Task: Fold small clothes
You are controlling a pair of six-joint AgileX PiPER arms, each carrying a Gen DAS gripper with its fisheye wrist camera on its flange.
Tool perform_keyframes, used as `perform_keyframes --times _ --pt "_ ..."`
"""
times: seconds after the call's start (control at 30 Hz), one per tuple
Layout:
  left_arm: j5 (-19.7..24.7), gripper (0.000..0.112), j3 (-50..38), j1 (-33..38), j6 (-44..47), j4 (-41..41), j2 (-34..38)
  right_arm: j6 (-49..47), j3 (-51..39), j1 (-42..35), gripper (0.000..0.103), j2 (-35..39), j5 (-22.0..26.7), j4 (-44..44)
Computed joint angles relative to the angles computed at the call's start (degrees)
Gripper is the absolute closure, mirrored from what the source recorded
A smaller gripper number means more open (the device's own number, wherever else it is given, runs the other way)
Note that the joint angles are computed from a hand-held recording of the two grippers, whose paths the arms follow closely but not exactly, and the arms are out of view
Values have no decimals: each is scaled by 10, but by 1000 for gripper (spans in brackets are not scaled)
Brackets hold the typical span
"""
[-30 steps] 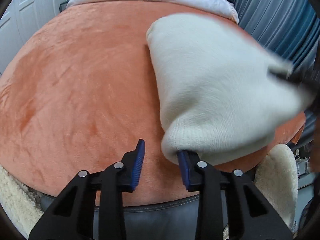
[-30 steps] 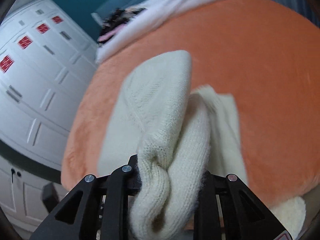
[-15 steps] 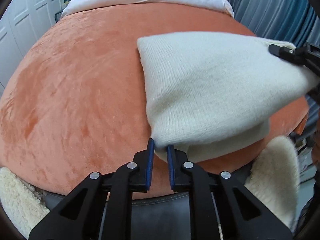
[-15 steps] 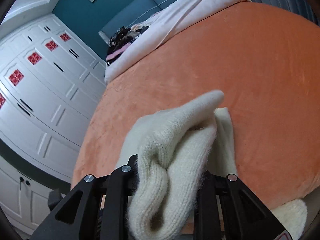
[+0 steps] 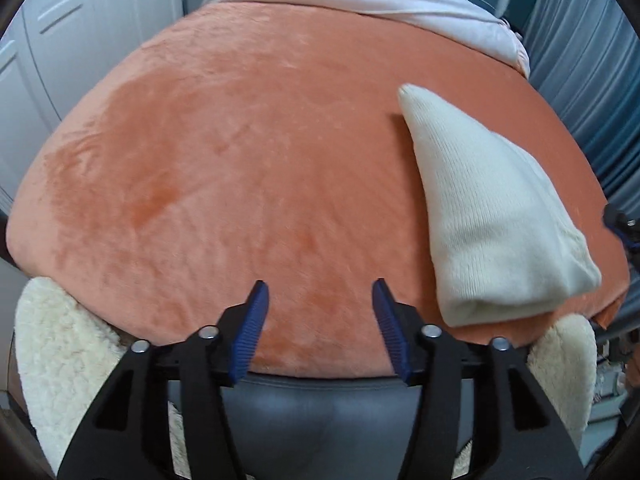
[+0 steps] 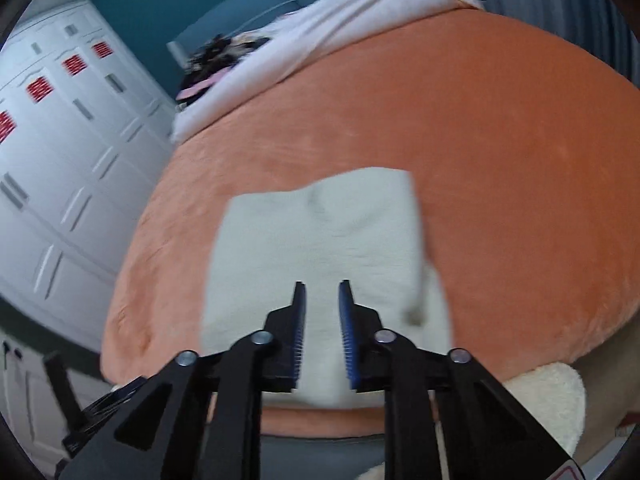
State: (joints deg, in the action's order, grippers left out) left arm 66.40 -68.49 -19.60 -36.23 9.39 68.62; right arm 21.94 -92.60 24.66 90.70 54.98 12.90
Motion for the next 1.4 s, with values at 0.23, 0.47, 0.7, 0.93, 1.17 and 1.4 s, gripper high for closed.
perform_keyframes --times 0.23,0.47,0.7,0.93,1.17,1.4 --pt "7 49 -4 6 4 2 -4 -62 -127 122 96 206 91 46" --pt "-19 49 -17 19 46 -28 2 -98 36 104 99 114 -6 120" --pt "-51 38 -112 -46 32 -32 97 55 49 4 37 8 -18 -105" --pt "-22 38 -205 -109 2 5 205 -69 44 -72 77 75 -24 -2" --pt "-21 33 -201 -107 10 -22 238 -84 47 -85 74 134 -47 -4" --pt "-9 33 -202 -143 -26 40 222 -19 20 -88 71 72 -44 -35"
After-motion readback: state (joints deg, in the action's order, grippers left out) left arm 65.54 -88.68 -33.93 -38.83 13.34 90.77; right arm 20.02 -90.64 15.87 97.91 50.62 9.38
